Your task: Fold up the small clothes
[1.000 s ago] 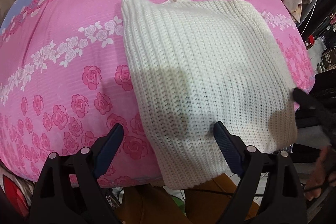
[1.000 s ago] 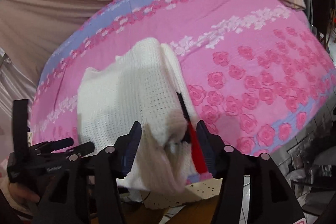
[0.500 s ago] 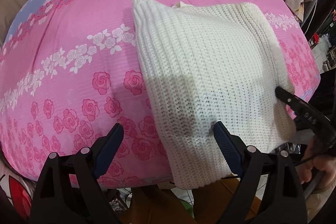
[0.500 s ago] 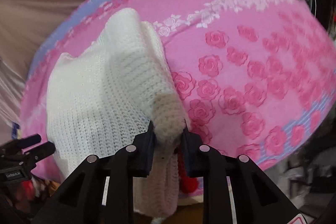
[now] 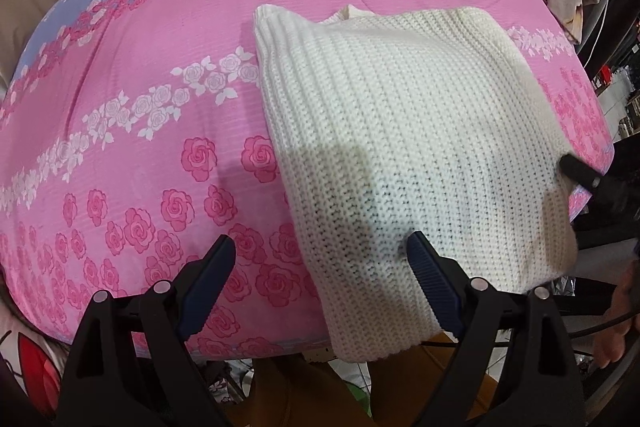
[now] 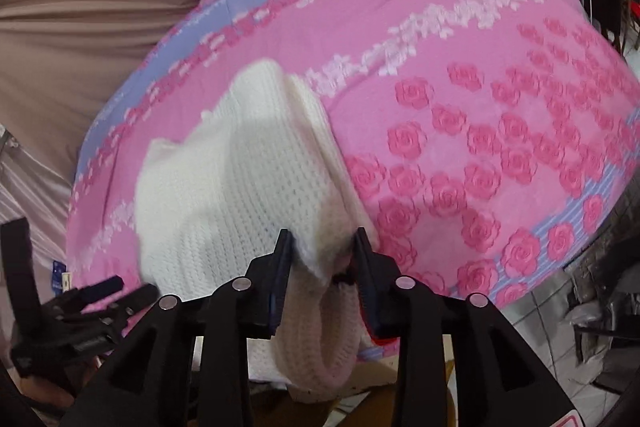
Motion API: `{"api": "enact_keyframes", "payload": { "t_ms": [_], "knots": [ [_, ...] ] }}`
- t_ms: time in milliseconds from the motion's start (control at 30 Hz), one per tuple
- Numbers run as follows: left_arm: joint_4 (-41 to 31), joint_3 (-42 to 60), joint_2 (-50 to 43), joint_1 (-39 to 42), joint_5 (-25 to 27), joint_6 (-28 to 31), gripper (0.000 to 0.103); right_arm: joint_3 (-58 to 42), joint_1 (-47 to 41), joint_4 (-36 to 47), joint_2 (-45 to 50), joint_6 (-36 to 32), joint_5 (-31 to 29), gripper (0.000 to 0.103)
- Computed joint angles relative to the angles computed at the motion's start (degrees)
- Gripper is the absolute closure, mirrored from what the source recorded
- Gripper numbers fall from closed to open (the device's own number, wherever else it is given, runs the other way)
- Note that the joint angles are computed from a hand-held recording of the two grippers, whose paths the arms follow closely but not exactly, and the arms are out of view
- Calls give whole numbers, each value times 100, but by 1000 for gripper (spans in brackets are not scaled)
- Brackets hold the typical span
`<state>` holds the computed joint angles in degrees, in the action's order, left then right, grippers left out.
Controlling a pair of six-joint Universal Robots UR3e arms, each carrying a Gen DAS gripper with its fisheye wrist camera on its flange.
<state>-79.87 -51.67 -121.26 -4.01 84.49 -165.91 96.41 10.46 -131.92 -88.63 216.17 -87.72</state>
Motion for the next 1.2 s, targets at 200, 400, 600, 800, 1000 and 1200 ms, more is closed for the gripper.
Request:
{"api": "enact_keyframes", "payload": {
  "t_ms": [200, 400, 600, 800, 1000, 1200],
  "knots": [
    [333, -50, 84, 92, -83, -256, 18, -794, -93, 124, 807, -383, 129, 90],
    [382, -150, 114, 105, -27, -249, 18, -635, 90, -216, 417, -445, -490, 93],
    [349, -270, 190, 108, -19, -308, 17, 24, -291, 75, 77, -34, -116, 93],
    [301, -328, 182, 31, 52, -198, 17, -562, 326, 614, -248, -410, 51, 87],
    [220, -167, 104, -127, 33, -101, 17, -650, 978, 1598, 426, -473, -809, 92],
    [210, -84, 56, -283, 53, 68, 17, -633, 950, 1458, 170, -478, -869, 91]
  ]
}}
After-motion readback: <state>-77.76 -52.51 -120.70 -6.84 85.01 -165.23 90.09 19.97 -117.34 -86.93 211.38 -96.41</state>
